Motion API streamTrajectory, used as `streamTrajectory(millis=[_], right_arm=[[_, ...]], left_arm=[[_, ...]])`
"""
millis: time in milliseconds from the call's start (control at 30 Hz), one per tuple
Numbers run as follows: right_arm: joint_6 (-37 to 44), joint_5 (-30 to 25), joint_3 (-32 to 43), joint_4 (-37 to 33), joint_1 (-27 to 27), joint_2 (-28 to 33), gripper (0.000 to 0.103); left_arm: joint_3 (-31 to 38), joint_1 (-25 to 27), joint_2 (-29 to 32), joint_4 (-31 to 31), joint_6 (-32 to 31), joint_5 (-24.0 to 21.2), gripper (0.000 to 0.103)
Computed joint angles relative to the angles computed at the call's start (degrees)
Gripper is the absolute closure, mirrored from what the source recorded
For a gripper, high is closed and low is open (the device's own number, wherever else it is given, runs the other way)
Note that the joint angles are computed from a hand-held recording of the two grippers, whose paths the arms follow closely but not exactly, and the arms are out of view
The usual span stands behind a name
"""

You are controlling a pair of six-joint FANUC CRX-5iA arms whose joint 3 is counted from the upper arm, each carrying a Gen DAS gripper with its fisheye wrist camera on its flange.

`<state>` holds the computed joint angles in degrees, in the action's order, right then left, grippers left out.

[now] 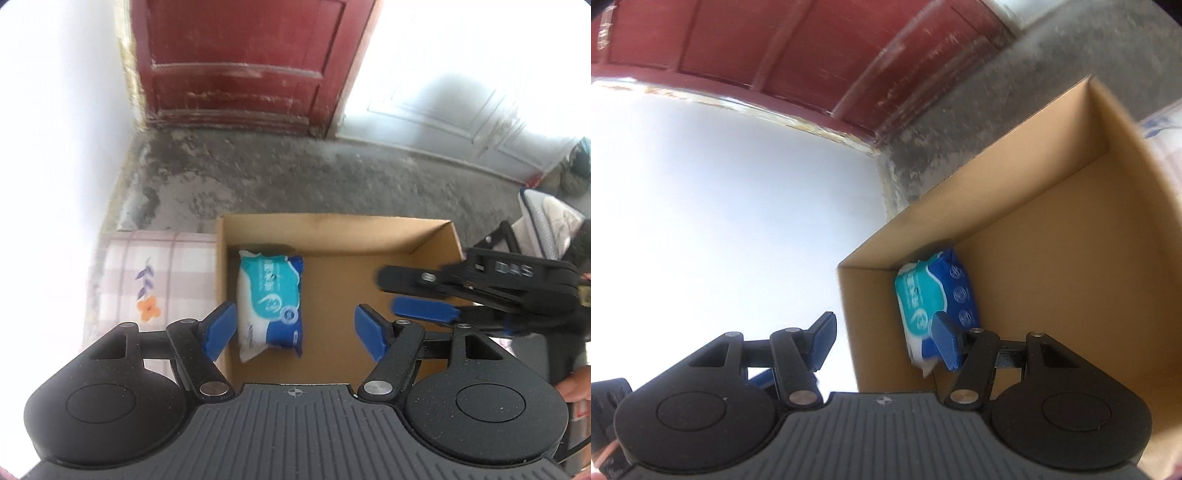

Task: Organize soft objects
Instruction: 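Move the right gripper to the pink pig plush and grasp it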

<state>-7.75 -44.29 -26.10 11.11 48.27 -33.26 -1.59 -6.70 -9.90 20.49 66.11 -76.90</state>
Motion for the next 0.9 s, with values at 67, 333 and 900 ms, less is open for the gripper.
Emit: streamTrajectory(millis=[67,333,900], right_arm=[[-4.78,-2.61,-0.9,4.18,4.02,-2.88,0.042],[-25.15,-20.12,-1.98,20.4,27.9,-11.27,0.038],[-27.36,-21.43,-3.71,8.5,30.0,-4.73,0.023]], left_arm=[[-1.14,0.9,-2.52,0.16,0.82,-0.87,0.03],[-8.0,5.65,-11.43,1.43,2.13,-5.76,0.025],[-20.89,1.82,-12.68,-1.86,-9.22,-3.98,0.025]])
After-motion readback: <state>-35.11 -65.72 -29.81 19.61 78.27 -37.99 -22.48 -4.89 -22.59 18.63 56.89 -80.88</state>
